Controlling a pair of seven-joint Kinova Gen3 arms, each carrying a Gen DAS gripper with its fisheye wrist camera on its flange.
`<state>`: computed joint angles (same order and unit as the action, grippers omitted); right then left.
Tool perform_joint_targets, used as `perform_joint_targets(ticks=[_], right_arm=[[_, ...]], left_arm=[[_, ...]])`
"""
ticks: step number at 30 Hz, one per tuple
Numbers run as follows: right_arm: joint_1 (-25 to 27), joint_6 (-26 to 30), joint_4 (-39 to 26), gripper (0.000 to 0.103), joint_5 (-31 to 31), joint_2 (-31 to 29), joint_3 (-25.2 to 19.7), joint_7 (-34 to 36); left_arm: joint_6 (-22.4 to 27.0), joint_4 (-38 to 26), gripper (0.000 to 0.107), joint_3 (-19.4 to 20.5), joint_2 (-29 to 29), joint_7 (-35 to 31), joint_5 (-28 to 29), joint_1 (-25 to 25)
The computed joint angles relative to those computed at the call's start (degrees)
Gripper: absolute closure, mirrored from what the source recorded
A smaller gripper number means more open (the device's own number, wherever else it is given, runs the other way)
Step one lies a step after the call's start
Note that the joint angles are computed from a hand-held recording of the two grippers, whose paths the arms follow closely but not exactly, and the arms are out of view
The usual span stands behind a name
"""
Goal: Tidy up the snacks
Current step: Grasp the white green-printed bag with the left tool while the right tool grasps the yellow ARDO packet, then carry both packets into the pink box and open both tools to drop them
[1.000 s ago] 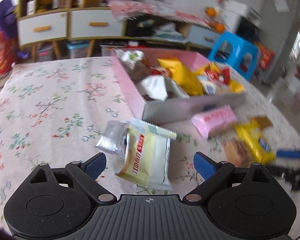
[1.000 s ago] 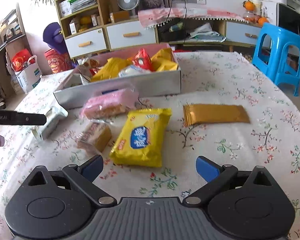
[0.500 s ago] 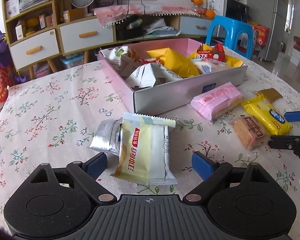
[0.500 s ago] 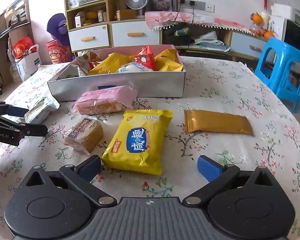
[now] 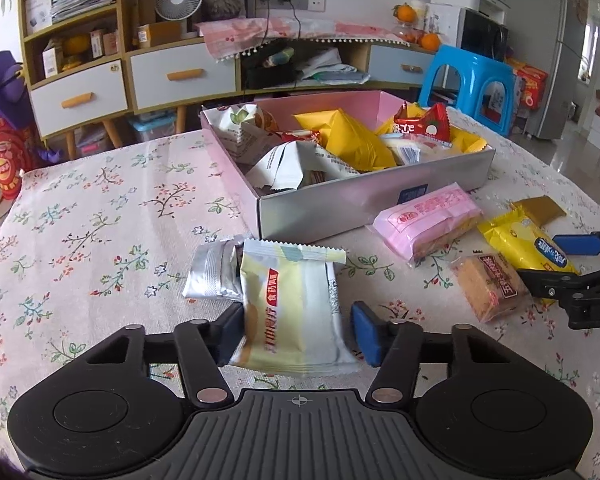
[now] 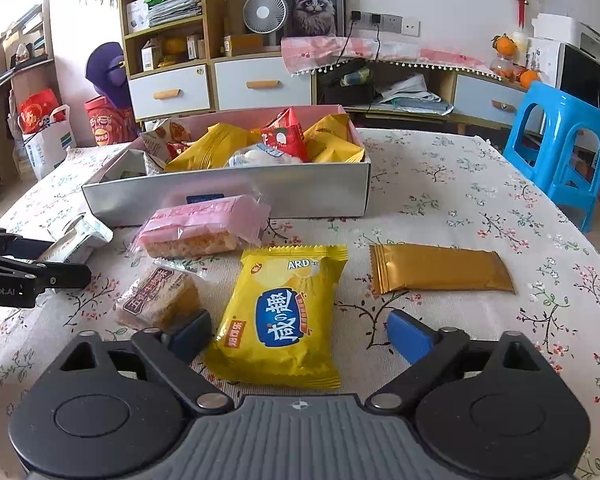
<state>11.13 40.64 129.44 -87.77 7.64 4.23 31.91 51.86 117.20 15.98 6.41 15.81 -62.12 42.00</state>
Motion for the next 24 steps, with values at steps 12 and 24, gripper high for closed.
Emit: perform_joint_targets(ticks=[12,24], right_arm=[[0.4,1.3,0.0,0.061,1.0,-0.8,0.7,-1.3],[2.4,3.3,-2.6,0.062,9.0,-1.2,1.1,-12.2]], left_arm=[[-1.3,-1.3,0.062,0.6,-1.2,-0.3,2.9,-0.2],[-1.4,-1.9,0.063,1.6,-3.6,0.9,4.2,-1.2]])
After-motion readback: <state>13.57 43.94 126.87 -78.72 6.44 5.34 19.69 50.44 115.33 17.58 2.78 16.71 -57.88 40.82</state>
